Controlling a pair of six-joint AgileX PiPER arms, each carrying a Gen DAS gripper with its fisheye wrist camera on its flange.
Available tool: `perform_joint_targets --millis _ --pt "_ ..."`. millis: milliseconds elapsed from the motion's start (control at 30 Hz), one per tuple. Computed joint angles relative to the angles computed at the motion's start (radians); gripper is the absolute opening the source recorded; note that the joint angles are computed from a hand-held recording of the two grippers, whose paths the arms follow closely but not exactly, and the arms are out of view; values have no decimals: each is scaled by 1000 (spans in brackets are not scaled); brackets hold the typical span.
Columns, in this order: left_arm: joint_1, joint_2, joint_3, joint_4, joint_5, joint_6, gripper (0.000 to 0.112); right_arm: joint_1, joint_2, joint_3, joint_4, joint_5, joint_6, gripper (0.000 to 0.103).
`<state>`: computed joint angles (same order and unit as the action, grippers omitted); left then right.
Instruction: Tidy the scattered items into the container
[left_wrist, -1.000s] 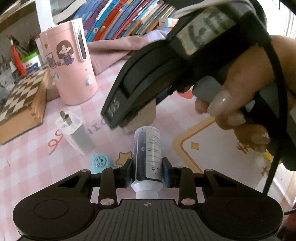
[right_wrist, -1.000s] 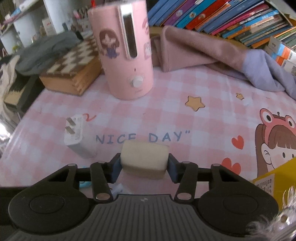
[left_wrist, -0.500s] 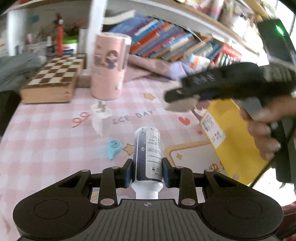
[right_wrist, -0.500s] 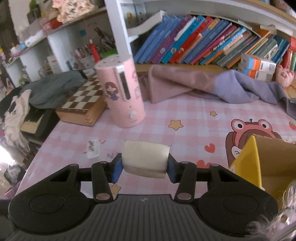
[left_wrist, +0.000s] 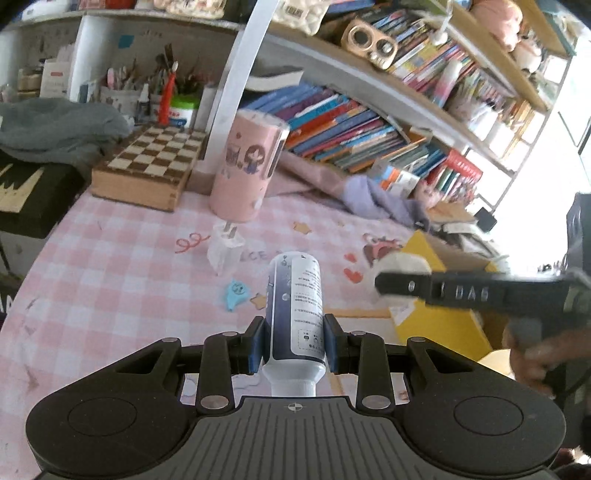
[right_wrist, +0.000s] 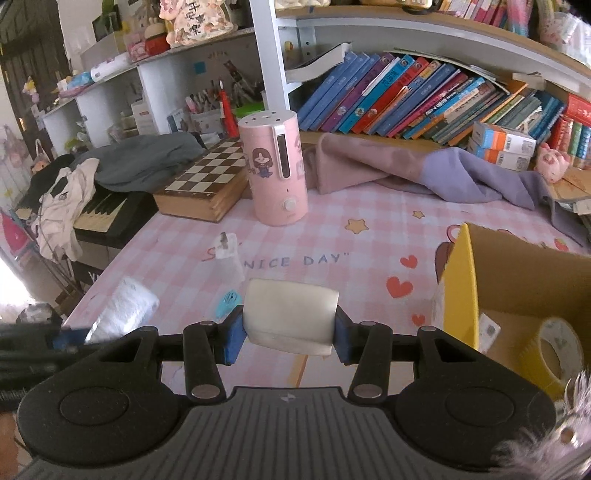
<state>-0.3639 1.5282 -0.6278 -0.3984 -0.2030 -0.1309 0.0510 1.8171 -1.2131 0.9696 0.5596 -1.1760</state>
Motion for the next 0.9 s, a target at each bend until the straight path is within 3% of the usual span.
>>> perform_joint_targets --millis 367,633,900 --pt "-44 -174 107 332 9 -399 31 -77 -260 316 175 -31 -269 45" --pt "-122 -258 172 112 11 -225 31 -101 -386 471 187 -33 -279 44" --pt "-204 -333 218 -216 6 49 31 -144 -477 547 189 -11 -314 44"
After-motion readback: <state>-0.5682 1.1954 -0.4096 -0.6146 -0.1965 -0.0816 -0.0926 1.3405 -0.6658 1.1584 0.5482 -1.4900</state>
